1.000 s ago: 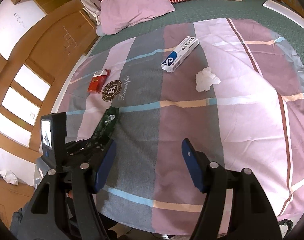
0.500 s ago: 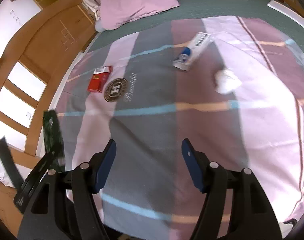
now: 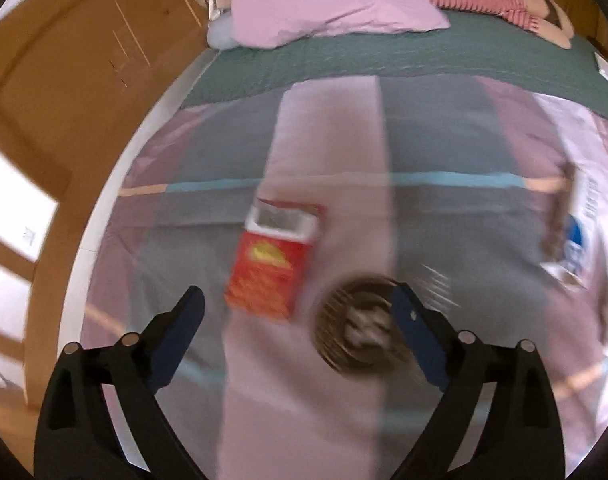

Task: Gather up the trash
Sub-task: 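Grasp the red cigarette pack with the right tool while the left tool holds the wrapper, then drop the red pack from the right tool into the wastebasket while the left tool drops the wrapper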

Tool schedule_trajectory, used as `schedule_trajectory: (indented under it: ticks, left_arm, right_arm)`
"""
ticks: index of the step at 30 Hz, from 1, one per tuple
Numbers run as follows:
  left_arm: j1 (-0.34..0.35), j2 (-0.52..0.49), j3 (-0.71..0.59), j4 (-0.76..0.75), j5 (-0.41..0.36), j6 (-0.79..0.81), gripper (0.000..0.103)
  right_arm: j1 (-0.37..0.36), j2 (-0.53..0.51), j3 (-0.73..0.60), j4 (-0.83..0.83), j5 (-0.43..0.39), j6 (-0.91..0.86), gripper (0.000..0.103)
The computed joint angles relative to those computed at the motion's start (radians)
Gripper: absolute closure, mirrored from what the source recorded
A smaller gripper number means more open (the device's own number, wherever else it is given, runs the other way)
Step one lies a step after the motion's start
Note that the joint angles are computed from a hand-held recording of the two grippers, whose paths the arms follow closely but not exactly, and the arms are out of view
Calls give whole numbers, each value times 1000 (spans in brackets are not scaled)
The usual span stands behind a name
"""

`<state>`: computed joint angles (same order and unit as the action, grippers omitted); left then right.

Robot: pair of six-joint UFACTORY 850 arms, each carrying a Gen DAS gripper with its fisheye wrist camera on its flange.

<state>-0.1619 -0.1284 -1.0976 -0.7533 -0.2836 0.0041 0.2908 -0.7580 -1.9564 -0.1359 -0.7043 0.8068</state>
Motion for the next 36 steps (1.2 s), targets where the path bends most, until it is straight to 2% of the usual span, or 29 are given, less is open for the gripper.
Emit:
schedule_trajectory:
  ticks: [3, 4, 5, 6, 7, 10, 13, 17, 20, 23, 29, 32, 36]
  left_arm:
    - [3, -7, -5, -13, -11, 6, 81]
    - [5, -9, -8, -22, -17, 20, 81]
    - [5, -12, -11, -25, -21, 31, 81]
    - [6, -14, -15, -27, -25, 41, 81]
    - [3, -18, -20, -22, -29, 48, 81]
    - [-3, -23, -31, -9, -42, 63, 81]
    - [-17, -31, -50, 38, -29, 56, 81]
    - [-52, -28, -55, 65, -6, 104, 81]
    - [-75, -22, -52, -20, -2, 264, 81]
    - [-102, -10, -43, -133, 1, 461, 81]
    - [-143, 47, 32, -353, -13, 798, 81]
    - [-158, 86, 82, -484, -28, 989, 81]
    - [-176, 131, 133, -614, -60, 1195, 81]
  right_arm:
    - [21, -199, -275, -94, -205, 17, 9]
    - [24, -240, -326, -95, -240, 7, 11]
    - [26, -253, -335, -87, -242, -2, 15]
    - [31, -246, -313, -104, -228, 5, 29]
    - [43, -222, -268, -162, -207, 28, 38]
    - [47, -138, -139, -137, -140, -35, 44]
    - [45, -5, 49, -129, -74, -53, 45]
    - [43, 220, 319, -251, -1, 35, 45]
    - [45, 453, 565, -311, 76, 97, 45]
    - [55, 651, 755, -346, 115, 139, 45]
    - [137, 1056, 1071, -425, 71, 340, 45]
    - [170, 1179, 1159, -421, 40, 413, 45]
    - [275, 1344, 1263, -426, -56, 525, 45]
